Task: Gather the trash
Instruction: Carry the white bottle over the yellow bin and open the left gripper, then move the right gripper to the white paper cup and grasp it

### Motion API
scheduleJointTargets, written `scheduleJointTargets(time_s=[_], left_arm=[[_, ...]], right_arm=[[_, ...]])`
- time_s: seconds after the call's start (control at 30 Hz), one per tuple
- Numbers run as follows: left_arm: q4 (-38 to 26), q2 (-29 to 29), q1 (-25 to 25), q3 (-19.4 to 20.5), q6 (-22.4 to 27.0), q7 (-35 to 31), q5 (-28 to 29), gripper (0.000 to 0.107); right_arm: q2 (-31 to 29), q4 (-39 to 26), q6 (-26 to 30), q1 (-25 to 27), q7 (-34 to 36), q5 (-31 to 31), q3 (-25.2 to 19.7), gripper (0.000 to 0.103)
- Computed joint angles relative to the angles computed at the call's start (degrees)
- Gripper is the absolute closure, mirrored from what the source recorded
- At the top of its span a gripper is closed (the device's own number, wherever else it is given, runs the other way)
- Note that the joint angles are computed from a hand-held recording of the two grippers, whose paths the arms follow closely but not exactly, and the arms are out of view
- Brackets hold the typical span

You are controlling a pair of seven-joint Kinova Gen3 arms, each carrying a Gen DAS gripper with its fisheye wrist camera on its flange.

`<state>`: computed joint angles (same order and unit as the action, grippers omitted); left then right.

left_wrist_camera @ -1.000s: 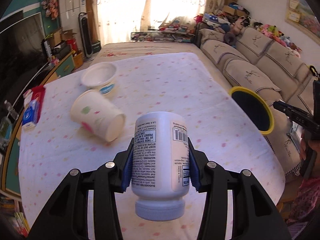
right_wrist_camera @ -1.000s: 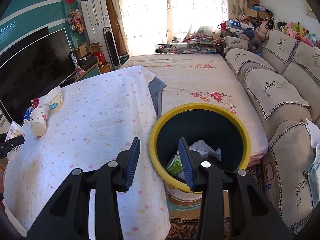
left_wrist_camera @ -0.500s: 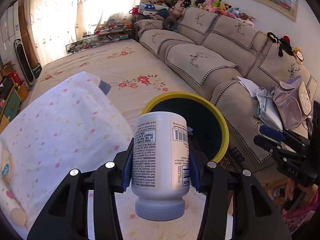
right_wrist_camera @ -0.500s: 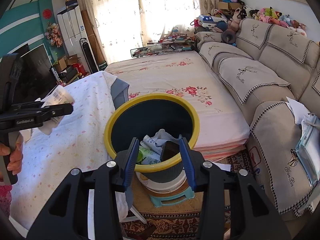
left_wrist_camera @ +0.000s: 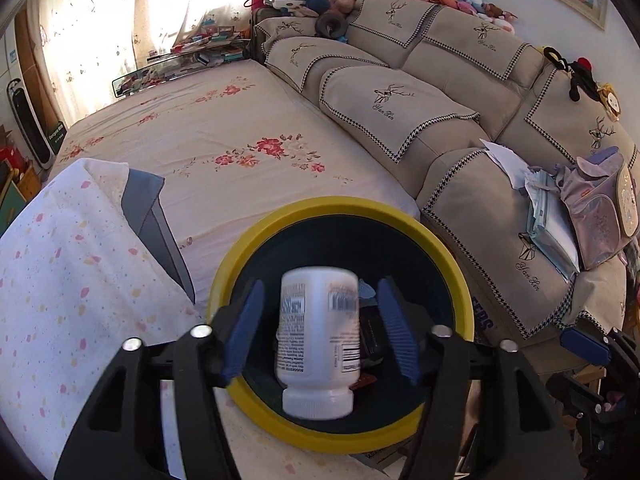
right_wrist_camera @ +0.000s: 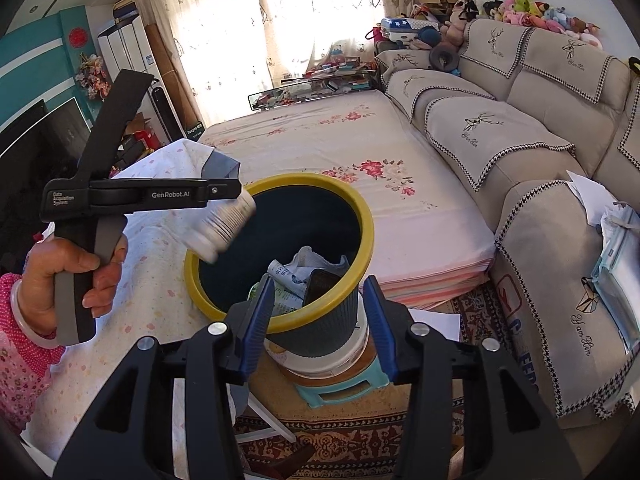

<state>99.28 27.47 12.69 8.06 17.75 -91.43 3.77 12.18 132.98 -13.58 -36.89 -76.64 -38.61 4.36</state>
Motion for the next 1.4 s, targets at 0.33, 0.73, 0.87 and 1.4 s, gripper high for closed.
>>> scheduleJointTargets(time_s=[0.33,0.73,0.87,1.4], left_arm=[[11.28,-10.73,0.97,-6.38,-6.16,-19.41,21.04,0.029],[35.68,-39.37,-21.12,-0.85,-5.18,-47.2,47.45,0.018],[41.67,-49.99,-25.1,-9.8,0.3,-52.08,47.26,0.015],[44.84,-66.9,-41.97,-44.4,17.33,-55.51,21.84,0.009]], right_arm=[[0.61,-0.91,0.77,0.0,-1.91,2.4,-1.11,0.059],[3.57,-6.63,5.8,-12.19,2.14,-0.64,6.99,0.057],[5.89,-10.91,9.87,-17.85,1.71,1.4,10.98,0.057],[18.02,-41.69,27.23,-19.01,4.57,13.55,-2.89,0.051]])
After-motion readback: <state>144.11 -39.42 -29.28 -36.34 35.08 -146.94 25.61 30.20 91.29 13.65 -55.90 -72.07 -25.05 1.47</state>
